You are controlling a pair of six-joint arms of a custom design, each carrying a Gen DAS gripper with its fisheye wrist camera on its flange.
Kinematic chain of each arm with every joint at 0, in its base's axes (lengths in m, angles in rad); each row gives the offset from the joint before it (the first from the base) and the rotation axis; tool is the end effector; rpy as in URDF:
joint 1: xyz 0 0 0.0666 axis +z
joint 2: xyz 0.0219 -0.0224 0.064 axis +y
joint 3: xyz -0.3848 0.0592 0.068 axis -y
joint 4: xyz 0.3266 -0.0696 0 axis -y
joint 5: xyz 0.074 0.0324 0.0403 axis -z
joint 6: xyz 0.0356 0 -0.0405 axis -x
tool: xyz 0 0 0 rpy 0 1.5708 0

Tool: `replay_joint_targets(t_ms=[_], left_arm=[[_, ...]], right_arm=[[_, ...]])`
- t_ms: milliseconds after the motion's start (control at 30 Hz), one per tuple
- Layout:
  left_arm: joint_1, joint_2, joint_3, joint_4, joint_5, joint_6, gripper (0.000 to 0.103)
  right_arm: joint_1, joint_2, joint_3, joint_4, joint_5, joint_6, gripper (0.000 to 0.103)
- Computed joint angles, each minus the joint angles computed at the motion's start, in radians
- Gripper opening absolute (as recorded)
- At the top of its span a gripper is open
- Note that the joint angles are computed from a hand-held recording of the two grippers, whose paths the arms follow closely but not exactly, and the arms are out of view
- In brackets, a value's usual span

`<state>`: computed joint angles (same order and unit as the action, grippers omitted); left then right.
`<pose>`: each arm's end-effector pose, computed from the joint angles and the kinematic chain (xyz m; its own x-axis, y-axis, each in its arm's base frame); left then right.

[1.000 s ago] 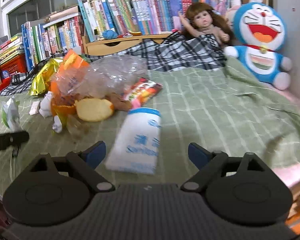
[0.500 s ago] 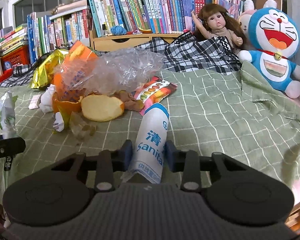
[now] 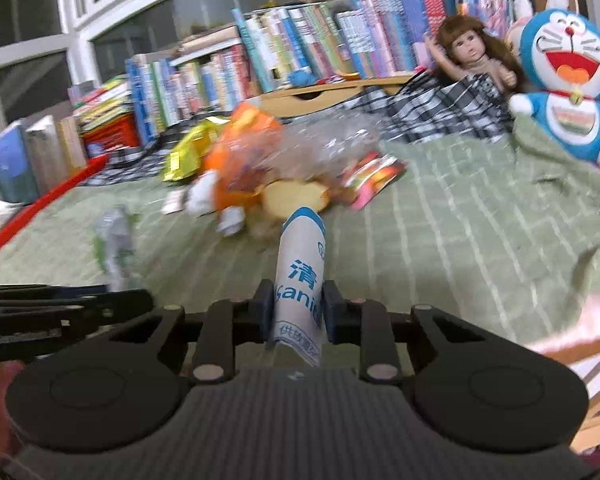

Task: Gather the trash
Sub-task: 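Lower both tools into the black bin below the bed edge and open them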

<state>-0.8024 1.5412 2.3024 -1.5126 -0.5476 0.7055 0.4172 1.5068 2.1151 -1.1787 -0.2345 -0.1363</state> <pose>0.2848 -0.2686 0.6711 -0.5878 -0.1884 -0.7868 -0.0416 0.9782 -0.2032 0.3849 0.1792 0.6468 -0.5669 -0.1067 -0.8168 -0.5005 0.8322 0.2387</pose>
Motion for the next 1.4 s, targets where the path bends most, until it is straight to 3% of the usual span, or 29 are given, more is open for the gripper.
replay_joint_targets(t_ms=[200,433,533,633,733,1033,1233,1367,1400], left_arm=[[-0.068,-0.057,-0.057,-0.041,0.074,0.046,0.032],[-0.129,-0.082,-0.156,-0.086,0.139,0.100,0.032],[-0.111,-0.088,-0.214,-0.094,0.257,0.130,0.032],[-0.068,-0.114,-0.313,-0.048,0.395,0.167,0.032],[-0.028,-0.117,-0.392,-0.030,0.462,0.192,0.032],[0.026,-0.075,-0.543,-0.030,0.525,0.211,0.032],[0.039,-0.037,-0.520,-0.050,0.503,0.174,0.032],[0.039,-0.008,-0.478,-0.076,0.468,0.154,0.056],[0.037,0.002,-0.462,-0.088,0.456,0.150,0.063]], right_arm=[[-0.013,-0.094,-0.096,-0.071,-0.118,0.016,0.030],[-0.009,-0.141,-0.192,-0.162,-0.136,0.012,0.030],[-0.006,-0.141,-0.231,-0.193,-0.125,0.010,0.030],[-0.001,-0.138,-0.277,-0.199,-0.096,0.021,0.030],[0.002,-0.110,-0.303,-0.218,-0.086,0.013,0.030],[0.014,-0.039,-0.367,-0.234,-0.064,-0.017,0.032],[0.025,-0.020,-0.361,-0.235,-0.057,-0.032,0.038],[0.025,-0.020,-0.363,-0.226,-0.060,-0.039,0.057],[0.031,-0.018,-0.361,-0.221,-0.059,-0.043,0.057]])
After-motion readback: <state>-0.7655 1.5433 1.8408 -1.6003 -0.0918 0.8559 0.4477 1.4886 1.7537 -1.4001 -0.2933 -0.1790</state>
